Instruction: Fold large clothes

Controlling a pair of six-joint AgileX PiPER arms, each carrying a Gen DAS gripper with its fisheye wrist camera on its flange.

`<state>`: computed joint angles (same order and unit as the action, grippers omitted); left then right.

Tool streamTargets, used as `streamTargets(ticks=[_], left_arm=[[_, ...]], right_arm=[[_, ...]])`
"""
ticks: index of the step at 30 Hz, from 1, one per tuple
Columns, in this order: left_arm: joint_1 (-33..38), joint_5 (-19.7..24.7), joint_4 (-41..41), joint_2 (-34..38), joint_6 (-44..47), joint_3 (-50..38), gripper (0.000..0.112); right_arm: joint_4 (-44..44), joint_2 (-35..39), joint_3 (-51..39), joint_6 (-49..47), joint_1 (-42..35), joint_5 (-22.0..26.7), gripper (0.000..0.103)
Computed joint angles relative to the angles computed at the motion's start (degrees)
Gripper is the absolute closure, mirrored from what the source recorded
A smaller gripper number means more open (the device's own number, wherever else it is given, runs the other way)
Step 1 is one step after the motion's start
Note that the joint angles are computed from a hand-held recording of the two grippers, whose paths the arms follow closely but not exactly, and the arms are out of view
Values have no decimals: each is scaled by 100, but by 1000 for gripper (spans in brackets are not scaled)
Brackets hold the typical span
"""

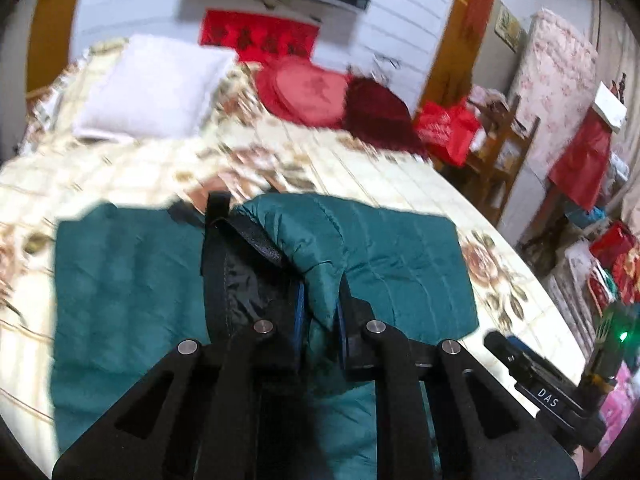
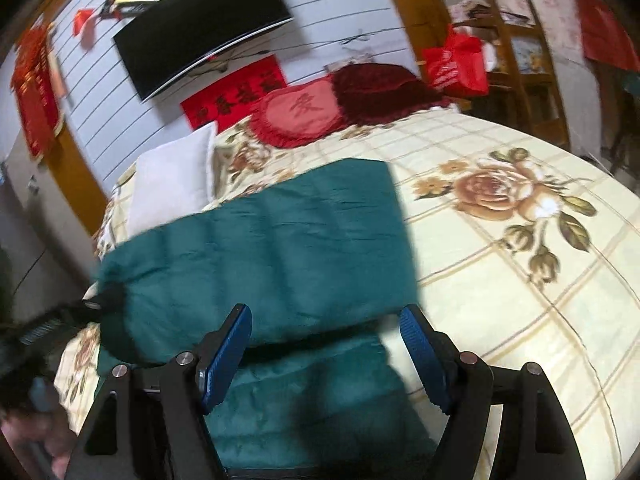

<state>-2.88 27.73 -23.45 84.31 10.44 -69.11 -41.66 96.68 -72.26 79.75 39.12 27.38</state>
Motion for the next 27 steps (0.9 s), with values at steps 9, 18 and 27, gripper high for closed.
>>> streamTargets(ticks=[9, 18, 27], left_arm=[[1803, 419, -912, -220, 1360, -108, 100], [2545, 626, -994, 514, 1886, 196, 98], [3226, -32, -2369, -182, 3506, 1226, 81]], right_arm=[[483, -153, 265, -106, -334, -149, 29], [628, 65, -3, -269, -248, -4, 29], [4, 752, -1199, -335, -34, 614, 29]])
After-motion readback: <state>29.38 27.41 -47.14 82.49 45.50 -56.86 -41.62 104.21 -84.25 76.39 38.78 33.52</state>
